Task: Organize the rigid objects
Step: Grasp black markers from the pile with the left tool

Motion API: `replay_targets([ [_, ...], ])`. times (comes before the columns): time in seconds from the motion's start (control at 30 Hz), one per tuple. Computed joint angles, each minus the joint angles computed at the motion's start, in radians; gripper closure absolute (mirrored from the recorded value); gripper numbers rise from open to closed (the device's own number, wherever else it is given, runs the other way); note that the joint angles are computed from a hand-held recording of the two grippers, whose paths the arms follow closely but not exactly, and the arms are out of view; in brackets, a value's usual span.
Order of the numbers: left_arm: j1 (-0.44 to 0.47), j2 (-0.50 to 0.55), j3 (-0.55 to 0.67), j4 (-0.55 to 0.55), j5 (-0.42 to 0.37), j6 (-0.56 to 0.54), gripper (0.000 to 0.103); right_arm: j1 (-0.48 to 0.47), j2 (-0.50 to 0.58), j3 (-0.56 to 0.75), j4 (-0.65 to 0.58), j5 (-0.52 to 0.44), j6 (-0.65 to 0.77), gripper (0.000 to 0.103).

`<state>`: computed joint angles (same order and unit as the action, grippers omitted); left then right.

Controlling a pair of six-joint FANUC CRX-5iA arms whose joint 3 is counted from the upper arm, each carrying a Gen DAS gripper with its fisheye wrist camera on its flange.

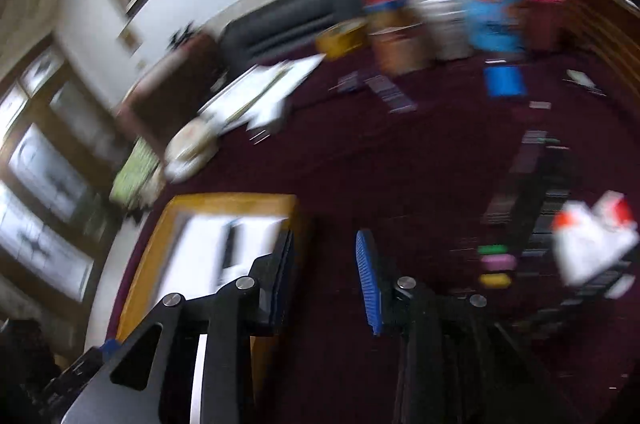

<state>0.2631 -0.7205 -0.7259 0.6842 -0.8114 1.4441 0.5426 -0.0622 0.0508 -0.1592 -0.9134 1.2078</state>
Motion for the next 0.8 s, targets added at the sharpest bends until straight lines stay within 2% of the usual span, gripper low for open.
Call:
replay_targets([
  [0.2,-0.257,0.192,0.172,-0.15,0.052,0.098,0.037,-0.187,-0.048,-0.088,-0.038,0.058,-0.027,0.074],
  [0.33,-0.406,0.382,0.346,-0.268,0.043,0.176,0.037,-0.268,-0.036,-0.102,-0.082,0.104,0.004,0.074],
  [0.47,-0.486,0.552,0.503,-0.318,0.029,0.2,0.037,-0.309,-0.013,-0.106,-0.096,0.182,0.026,0.074],
  [0.53,-0.524,0.647,0.61,-0.384,0.004,0.242,0.037,-0.342,-0.017,-0.113,-0.131,0.205,0.072,0.074],
  [0.63,-0.561,0.769,0.717,-0.389,0.004,0.194,0.037,-0.378,-0.035,-0.144,-0.188,0.254,0.121,0.074],
  [0.67,-0.579,0.825,0.782,-0.432,-0.014,0.207,0.037,-0.386,-0.038,-0.155,-0.196,0.263,0.124,0.074],
  [0.8,-0.605,0.981,0.944,-0.458,-0.06,0.178,0.038,-0.44,-0.027,-0.122,-0.322,0.217,0.208,0.074],
])
